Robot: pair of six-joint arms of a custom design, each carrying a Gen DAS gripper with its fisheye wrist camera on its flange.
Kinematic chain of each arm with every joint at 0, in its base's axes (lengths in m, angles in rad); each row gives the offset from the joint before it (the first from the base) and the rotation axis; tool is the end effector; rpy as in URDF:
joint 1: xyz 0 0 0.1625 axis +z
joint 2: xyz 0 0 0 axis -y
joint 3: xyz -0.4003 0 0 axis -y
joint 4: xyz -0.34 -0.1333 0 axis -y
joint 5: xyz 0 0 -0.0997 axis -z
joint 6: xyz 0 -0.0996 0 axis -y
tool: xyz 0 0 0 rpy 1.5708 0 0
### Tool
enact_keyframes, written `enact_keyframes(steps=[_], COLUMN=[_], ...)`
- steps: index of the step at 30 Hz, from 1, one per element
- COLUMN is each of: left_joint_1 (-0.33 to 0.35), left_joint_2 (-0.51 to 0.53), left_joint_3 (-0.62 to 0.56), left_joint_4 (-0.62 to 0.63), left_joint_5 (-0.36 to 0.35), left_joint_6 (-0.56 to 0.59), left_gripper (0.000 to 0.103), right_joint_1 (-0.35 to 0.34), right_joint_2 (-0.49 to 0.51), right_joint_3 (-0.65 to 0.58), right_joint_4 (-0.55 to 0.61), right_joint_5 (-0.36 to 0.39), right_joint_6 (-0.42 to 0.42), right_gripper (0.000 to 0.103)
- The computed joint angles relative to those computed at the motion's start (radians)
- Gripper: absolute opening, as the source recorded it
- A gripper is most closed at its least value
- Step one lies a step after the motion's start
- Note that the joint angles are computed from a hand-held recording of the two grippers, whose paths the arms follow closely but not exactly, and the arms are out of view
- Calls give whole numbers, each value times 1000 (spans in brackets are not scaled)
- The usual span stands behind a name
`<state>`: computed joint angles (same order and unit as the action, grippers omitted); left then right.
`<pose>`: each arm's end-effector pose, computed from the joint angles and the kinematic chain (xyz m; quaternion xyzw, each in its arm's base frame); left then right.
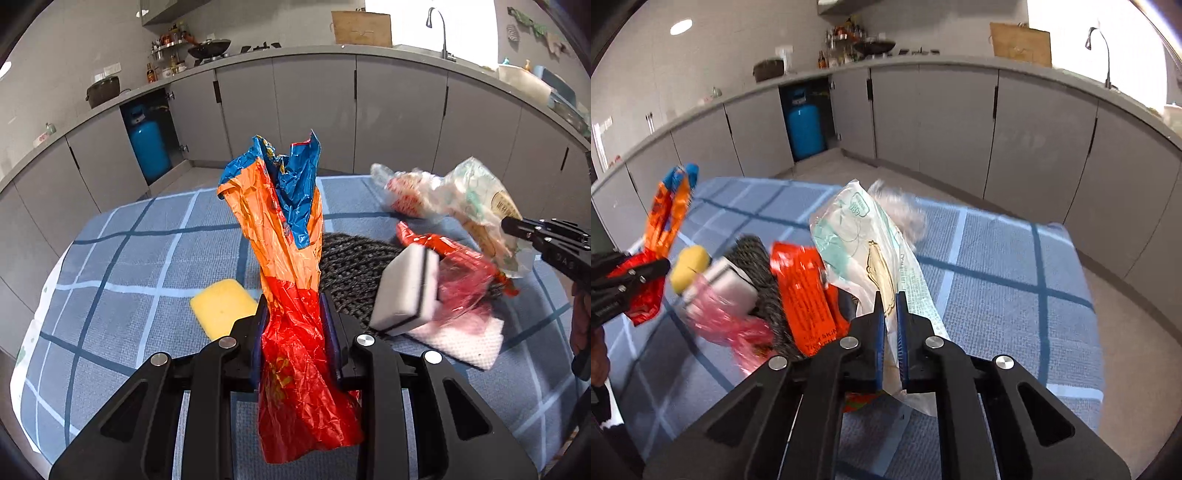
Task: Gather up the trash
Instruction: 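Grasp the orange-blue wrapper with the left tool while the right tool grasps the wipe pack, then carry wrapper and wipe pack over the basin and release both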
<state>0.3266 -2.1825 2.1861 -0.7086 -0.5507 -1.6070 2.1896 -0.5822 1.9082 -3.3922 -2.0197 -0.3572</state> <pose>-0.0579 -0.2500 0.3793 0.0585 0.8162 -0.3855 0.4264 0.3907 -0.3934 0.0212 0.3950 -0.8604 0.2651 0.1828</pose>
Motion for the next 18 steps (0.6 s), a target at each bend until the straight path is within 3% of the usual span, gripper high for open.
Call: enact_keyframes(steps=[4,8,18], left_joint_1=[-49,-70,-72], left_joint_2=[30,69,299], left_joint_3=[-6,28,178], left_joint_4=[-7,-144,-876], left_joint_5=[-6,4,-12], left_joint_6=[-3,90,550], left_gripper=[28,28,28], right_joint_1=[25,37,-20], right_joint_2=[-58,-150,-407], right_joint_3=[71,177,483], right_joint_4=[-89,-192,-403], right_joint_5=[-13,-52,-225], right_joint_6=[11,37,130], right_gripper=[8,8,8])
